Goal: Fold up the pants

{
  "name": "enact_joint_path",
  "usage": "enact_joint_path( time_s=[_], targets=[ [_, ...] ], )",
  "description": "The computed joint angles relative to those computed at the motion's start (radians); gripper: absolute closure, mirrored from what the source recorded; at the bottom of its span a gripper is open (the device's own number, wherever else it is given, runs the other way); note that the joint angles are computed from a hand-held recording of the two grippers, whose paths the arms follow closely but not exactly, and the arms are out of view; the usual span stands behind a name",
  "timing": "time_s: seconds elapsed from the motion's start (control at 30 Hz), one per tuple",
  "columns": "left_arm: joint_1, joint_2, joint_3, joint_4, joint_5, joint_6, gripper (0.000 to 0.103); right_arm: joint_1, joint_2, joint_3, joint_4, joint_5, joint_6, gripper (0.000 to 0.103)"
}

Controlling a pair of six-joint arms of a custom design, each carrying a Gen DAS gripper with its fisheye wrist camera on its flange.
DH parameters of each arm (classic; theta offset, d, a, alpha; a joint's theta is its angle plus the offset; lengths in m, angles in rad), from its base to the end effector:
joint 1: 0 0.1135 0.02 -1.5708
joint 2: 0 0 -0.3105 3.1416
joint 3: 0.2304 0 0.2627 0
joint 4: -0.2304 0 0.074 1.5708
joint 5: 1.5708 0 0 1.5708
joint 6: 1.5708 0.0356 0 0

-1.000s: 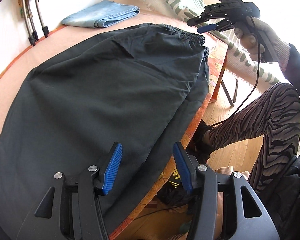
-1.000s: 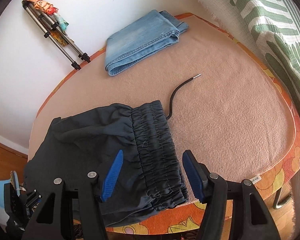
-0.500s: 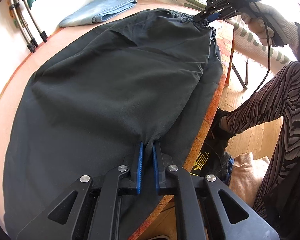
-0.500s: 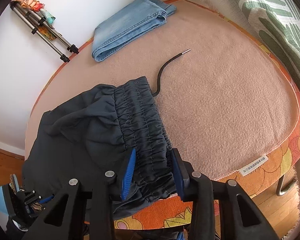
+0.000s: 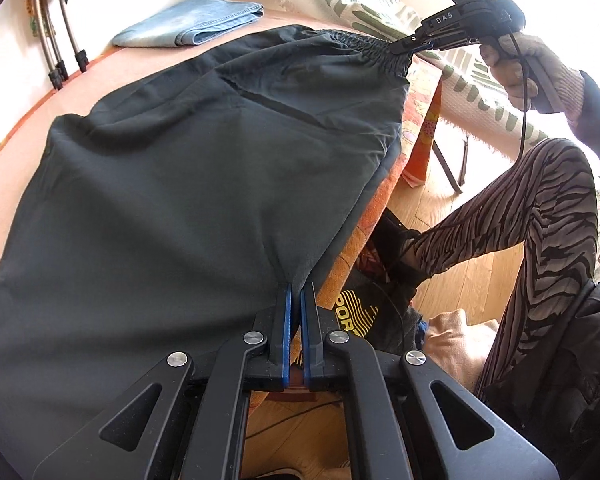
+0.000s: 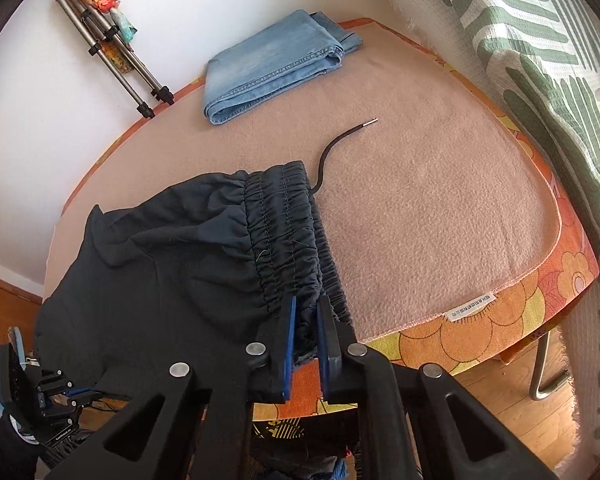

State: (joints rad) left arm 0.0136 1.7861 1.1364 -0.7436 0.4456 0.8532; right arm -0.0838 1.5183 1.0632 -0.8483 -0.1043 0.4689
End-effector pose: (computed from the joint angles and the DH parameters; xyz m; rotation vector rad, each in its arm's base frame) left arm 0.3452 -0.0107 0.2054 1.1752 2.4966 -0.4642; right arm 0.2880 -0.0205 0.2595 0.7692 2.7867 0.2225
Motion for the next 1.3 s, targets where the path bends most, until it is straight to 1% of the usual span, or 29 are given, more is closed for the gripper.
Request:
enact_joint_path(
  time_s=[0.13,0.17,0.2,0.23,0.27,0.3,0.37,0.43,0.5,0.57,0.63,0.73,0.77,0.8,0.9,1.03,1.07,1.1,1.13,1.3],
  targets=[
    [-0.002,0.011,-0.014,0.024,-0.007,-0.017,0.100,0.060,0.052,0.021,-0.042,0.121,-0.034,0.096],
    [0.003,0.010,-0.007,0.010,-0.004,-0.018,0.100,0.078,0.062,0.041,-0.062,0.157,-0.044,0.092],
    [0.009,0.005,-0.003,0.002,-0.001,-0.019,0.099,0.096,0.071,0.067,-0.086,0.195,-0.053,0.086],
    [0.018,-0.006,-0.003,-0.002,0.004,-0.019,0.097,0.114,0.075,0.092,-0.105,0.230,-0.066,0.084],
    [0.029,-0.014,0.002,-0.012,0.010,-0.019,0.092,0.131,0.070,0.113,-0.114,0.257,-0.073,0.071],
    [0.043,-0.021,0.008,-0.024,0.021,-0.016,0.090,0.146,0.063,0.134,-0.117,0.274,-0.074,0.062],
    [0.080,-0.035,0.018,-0.040,0.039,-0.015,0.088,0.183,0.063,0.186,-0.130,0.298,-0.067,0.062],
    [0.131,-0.043,0.039,-0.066,0.061,-0.015,0.086,0.215,0.075,0.237,-0.127,0.290,-0.062,0.061],
    [0.192,-0.042,0.073,-0.099,0.083,-0.022,0.077,0.255,0.107,0.294,-0.124,0.275,-0.057,0.058],
    [0.265,-0.032,0.116,-0.128,0.108,-0.027,0.072,0.294,0.143,0.345,-0.108,0.256,-0.052,0.054],
    [0.343,-0.011,0.177,-0.168,0.131,-0.037,0.070,0.336,0.191,0.402,-0.097,0.238,-0.045,0.051],
    [0.478,0.049,0.300,-0.232,0.175,-0.069,0.069,0.400,0.263,0.483,-0.080,0.207,-0.046,0.051],
    [0.526,0.076,0.347,-0.253,0.193,-0.091,0.068,0.420,0.287,0.511,-0.075,0.196,-0.048,0.051],
    [0.574,0.109,0.403,-0.280,0.216,-0.115,0.065,0.441,0.311,0.539,-0.070,0.186,-0.050,0.051],
    [0.706,0.211,0.569,-0.321,0.256,-0.212,0.064,0.506,0.399,0.644,-0.070,0.156,-0.047,0.051],
    [0.848,0.332,0.738,-0.315,0.246,-0.299,0.063,0.572,0.521,0.797,-0.090,0.123,-0.050,0.051],
    [0.879,0.361,0.775,-0.314,0.238,-0.316,0.061,0.582,0.548,0.831,-0.092,0.111,-0.051,0.051],
    [0.907,0.391,0.812,-0.312,0.230,-0.332,0.055,0.592,0.576,0.867,-0.098,0.098,-0.052,0.051],
    [0.931,0.422,0.849,-0.310,0.220,-0.346,0.053,0.601,0.604,0.904,-0.102,0.086,-0.053,0.051],
    [1.023,0.539,0.960,-0.261,0.147,-0.440,0.053,0.649,0.775,1.158,-0.181,0.053,-0.062,0.051]
  ],
)
